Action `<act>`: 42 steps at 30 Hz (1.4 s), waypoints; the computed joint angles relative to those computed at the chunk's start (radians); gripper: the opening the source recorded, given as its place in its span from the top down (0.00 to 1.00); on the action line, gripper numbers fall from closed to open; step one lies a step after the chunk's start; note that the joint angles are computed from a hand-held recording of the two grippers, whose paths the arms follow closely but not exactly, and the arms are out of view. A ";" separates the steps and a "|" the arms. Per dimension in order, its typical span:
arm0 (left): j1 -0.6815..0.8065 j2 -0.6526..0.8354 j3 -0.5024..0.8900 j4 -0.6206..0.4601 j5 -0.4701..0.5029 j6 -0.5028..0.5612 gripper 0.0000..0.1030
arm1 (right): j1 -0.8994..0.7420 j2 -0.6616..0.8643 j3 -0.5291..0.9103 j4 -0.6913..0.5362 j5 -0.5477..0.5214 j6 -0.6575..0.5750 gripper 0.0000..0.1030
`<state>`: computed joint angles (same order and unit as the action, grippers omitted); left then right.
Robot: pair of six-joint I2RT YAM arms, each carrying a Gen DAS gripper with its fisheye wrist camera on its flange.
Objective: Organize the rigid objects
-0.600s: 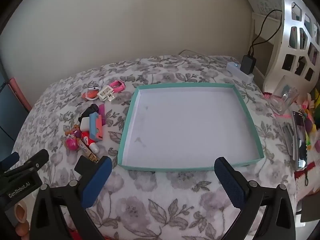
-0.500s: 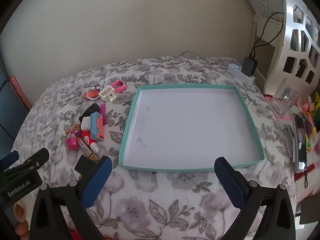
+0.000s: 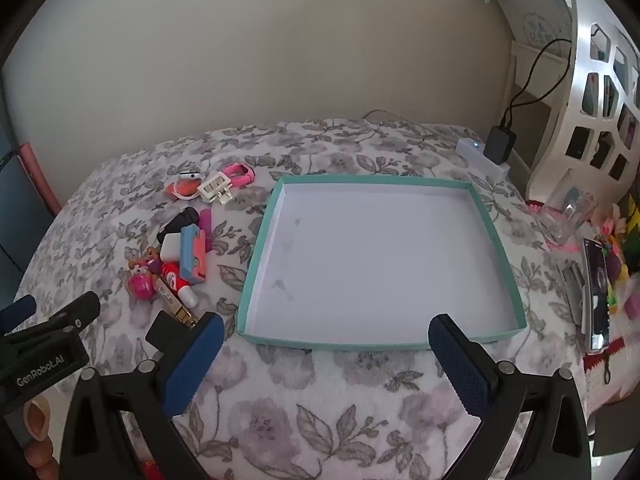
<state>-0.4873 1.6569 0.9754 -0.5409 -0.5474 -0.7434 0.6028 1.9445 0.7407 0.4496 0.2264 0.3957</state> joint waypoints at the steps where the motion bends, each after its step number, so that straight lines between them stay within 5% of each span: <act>1: 0.000 0.001 0.002 -0.001 0.000 0.000 0.00 | 0.001 -0.001 -0.002 0.003 0.002 -0.001 0.00; 42: 0.020 0.007 0.004 -0.036 0.015 -0.040 0.00 | 0.004 0.001 -0.002 0.007 0.003 0.009 0.00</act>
